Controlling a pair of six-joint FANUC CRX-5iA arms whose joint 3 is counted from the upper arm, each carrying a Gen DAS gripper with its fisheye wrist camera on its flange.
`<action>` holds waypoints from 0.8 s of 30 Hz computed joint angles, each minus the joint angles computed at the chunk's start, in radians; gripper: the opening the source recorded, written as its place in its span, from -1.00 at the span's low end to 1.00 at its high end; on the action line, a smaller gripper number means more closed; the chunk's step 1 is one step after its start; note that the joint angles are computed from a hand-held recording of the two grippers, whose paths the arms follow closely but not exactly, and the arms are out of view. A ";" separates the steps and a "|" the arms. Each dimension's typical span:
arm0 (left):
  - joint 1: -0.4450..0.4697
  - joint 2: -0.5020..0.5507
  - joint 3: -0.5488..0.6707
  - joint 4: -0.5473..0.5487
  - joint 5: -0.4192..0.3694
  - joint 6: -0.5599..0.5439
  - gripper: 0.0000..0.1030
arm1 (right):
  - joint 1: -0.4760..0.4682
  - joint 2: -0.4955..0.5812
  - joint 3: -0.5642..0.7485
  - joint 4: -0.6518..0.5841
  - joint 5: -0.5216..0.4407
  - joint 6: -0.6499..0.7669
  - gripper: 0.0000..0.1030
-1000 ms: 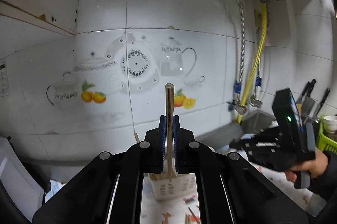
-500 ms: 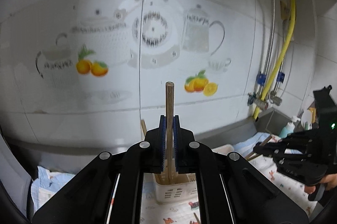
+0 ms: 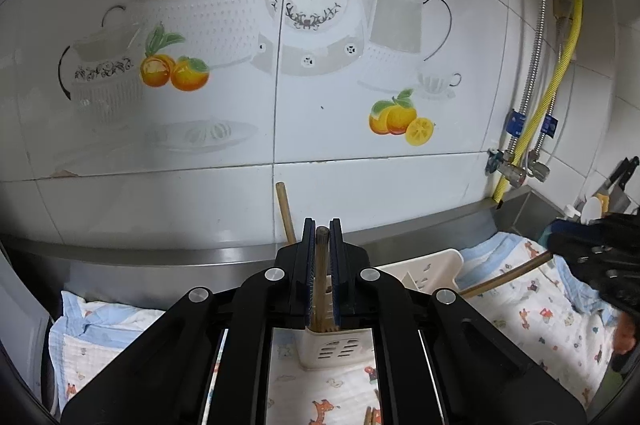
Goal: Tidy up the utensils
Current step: 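Lower the held chopsticks into the beige holder and open both tools, then move both open tools down to the chopsticks lying on the cloth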
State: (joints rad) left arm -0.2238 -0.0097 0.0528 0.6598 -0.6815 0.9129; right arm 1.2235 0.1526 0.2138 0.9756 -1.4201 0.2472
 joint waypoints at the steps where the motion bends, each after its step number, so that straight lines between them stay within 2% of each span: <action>1: 0.002 -0.001 0.003 -0.006 -0.003 0.007 -0.86 | 0.013 -0.004 -0.005 0.016 -0.011 -0.008 -0.63; 5: 0.011 -0.014 -0.006 0.027 -0.015 -0.008 -0.82 | 0.062 -0.024 -0.032 0.056 -0.047 -0.048 -0.56; 8: 0.017 -0.040 -0.024 0.040 -0.010 -0.014 -0.61 | 0.103 -0.045 -0.069 0.075 -0.056 -0.093 -0.55; 14: 0.041 -0.126 -0.089 0.072 -0.015 -0.065 -0.54 | 0.194 -0.064 -0.145 0.082 -0.087 -0.215 -0.55; 16: 0.056 -0.159 -0.121 0.087 -0.026 -0.078 -0.42 | 0.225 -0.069 -0.176 0.068 -0.091 -0.265 -0.55; 22: 0.121 -0.287 -0.278 0.160 -0.076 -0.162 -0.31 | 0.304 -0.074 -0.274 -0.009 -0.081 -0.421 -0.55; 24: 0.141 -0.330 -0.329 0.152 -0.087 -0.169 -0.30 | 0.325 -0.075 -0.306 -0.043 -0.074 -0.475 -0.59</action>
